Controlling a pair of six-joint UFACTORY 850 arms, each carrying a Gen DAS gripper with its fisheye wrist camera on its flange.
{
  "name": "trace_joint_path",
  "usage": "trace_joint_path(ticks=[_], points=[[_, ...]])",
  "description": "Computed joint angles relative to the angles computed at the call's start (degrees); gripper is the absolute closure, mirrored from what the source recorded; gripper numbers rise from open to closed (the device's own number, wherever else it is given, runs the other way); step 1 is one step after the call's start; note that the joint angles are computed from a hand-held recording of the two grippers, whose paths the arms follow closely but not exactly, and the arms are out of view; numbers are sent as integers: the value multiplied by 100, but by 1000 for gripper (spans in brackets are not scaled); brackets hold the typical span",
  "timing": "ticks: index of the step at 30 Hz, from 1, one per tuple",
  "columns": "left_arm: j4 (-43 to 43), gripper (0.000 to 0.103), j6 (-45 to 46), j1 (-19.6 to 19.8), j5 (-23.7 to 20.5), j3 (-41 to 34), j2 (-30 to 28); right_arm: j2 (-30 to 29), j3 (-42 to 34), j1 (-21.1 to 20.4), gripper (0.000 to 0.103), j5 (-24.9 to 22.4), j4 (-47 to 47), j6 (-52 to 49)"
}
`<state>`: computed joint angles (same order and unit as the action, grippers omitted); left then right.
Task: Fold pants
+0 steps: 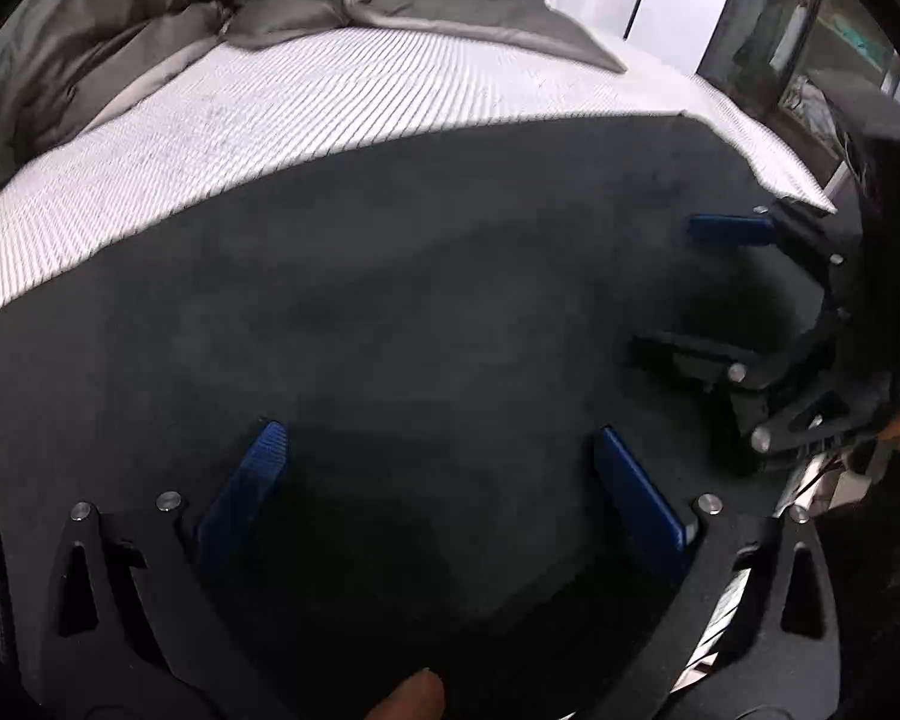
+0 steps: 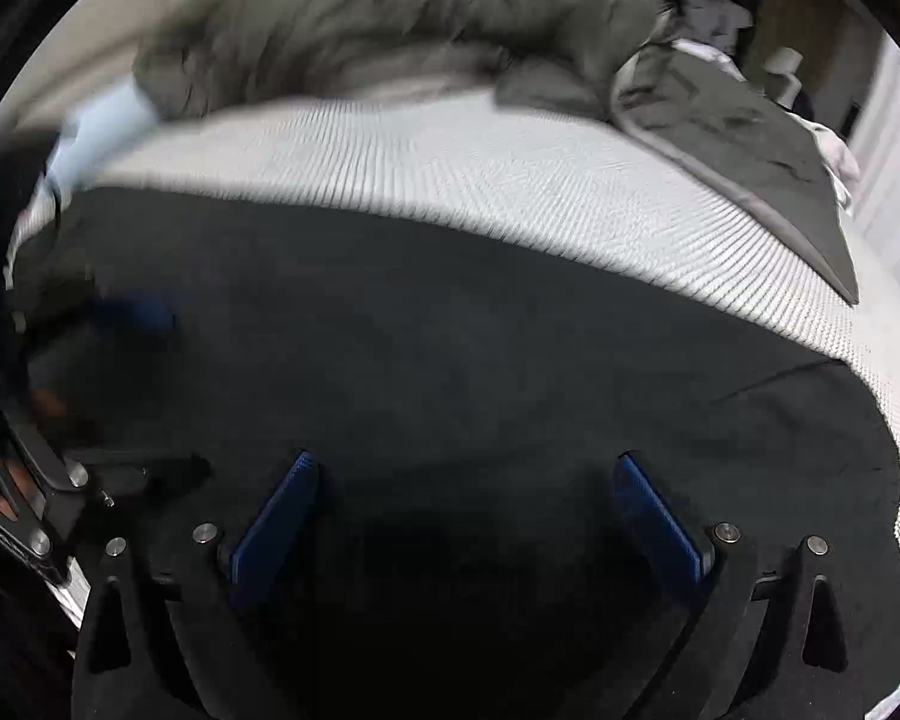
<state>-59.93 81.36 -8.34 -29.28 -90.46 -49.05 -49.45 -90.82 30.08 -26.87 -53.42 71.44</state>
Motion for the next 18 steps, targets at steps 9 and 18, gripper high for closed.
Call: trace_joint_path(ticks=[9, 18], points=[[-466, 1, 212, 686, 1153, 198, 113, 743, 1424, -372, 2, -1544, -883, 2111], [-372, 7, 125, 1184, 612, 11, 156, 895, 1427, -165, 2, -379, -2091, 3236]])
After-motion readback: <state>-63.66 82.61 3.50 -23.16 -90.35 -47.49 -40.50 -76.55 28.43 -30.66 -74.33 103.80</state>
